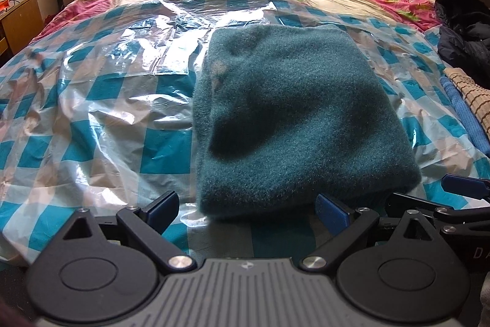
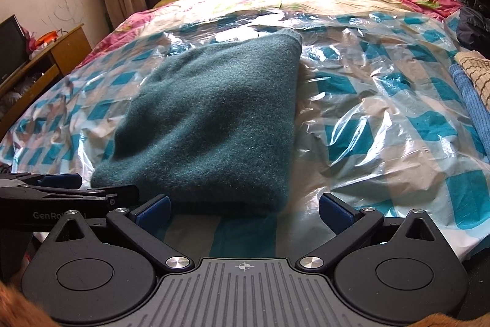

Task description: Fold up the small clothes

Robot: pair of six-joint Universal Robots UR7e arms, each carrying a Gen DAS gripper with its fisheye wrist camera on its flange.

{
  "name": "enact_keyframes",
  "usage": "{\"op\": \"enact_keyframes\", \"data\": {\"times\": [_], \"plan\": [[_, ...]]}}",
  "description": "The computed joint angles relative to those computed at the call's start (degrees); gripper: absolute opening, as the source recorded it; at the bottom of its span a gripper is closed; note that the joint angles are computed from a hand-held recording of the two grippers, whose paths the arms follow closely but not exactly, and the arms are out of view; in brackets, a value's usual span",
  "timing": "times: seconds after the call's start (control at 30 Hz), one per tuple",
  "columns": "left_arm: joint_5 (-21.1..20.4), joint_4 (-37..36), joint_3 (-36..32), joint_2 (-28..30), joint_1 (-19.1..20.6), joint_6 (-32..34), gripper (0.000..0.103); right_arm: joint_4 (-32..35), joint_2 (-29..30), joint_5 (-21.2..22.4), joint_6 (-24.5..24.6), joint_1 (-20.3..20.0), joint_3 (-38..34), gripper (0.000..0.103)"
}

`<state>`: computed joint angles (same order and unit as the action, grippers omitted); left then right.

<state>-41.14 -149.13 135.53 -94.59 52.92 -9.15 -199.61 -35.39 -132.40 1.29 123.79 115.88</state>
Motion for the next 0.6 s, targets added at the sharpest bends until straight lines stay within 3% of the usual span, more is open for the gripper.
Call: {"op": "enact_keyframes", "data": {"times": [0.6], "plan": [[0.2,6.78,-0.07,-0.8,-0.2,-5.38,0.101,3.85,0.33,-2.36,3.1,-0.37,-0.57,0.103]]}}
